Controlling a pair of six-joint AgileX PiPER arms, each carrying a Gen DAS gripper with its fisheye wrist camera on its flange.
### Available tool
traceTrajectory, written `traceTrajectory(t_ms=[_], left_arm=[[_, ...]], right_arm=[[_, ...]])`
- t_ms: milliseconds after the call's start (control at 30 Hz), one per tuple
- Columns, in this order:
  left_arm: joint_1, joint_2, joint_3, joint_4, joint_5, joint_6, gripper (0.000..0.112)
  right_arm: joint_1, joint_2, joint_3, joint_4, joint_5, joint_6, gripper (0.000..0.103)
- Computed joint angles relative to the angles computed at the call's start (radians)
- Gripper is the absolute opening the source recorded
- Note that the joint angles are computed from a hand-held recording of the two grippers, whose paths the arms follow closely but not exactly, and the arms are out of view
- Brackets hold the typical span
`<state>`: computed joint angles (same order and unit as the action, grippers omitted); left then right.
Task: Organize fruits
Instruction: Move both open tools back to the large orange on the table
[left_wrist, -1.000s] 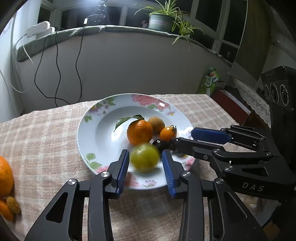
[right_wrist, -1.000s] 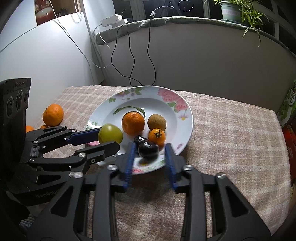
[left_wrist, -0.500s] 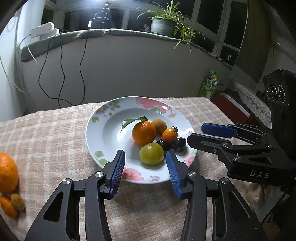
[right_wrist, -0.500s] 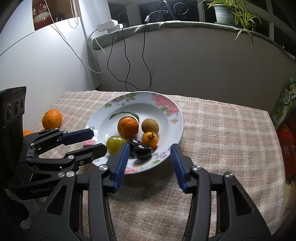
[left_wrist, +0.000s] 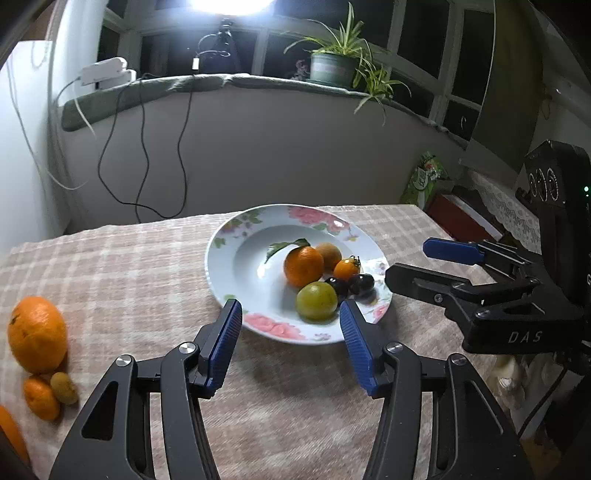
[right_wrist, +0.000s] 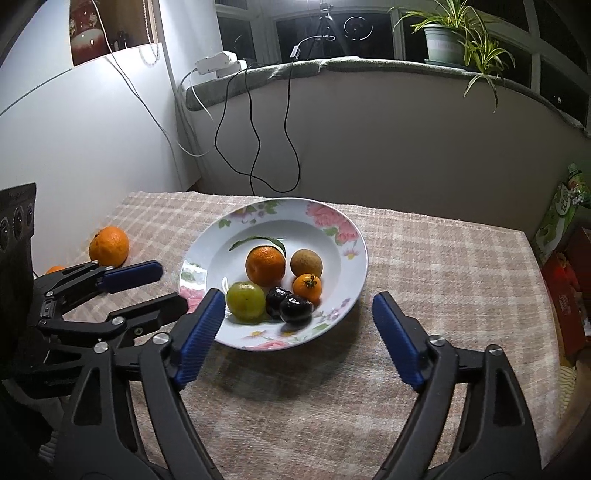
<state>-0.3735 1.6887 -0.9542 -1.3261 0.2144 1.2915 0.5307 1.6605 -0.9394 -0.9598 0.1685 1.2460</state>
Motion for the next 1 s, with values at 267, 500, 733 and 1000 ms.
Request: traceTrajectory(t_ms=[267,500,733,1000], left_arm=[[0.064,-0.078,0.092,-0.109,0.010,0.115,0.059],[0.165,-0.162,0.193,-0.188,0.031,0.227,0.060],[0.304,-0.266,0.295,-0.256,0.060,0.328,0.062],[0.536,-0.375,0.405,-0.280,0.112,0.435,0.065]], right_arm=[[0.040,-0.014,-0.009,0.015,0.027,-0.014,0.088],[0.092,-0.001,-0.044,0.072,0.039,-0.067,0.091],[0.153,0.049,-0.125,0.202,0.047,-0.202,0.091],[0.239,0.134,-0.254,0.356,0.082,-0.376,0.091]])
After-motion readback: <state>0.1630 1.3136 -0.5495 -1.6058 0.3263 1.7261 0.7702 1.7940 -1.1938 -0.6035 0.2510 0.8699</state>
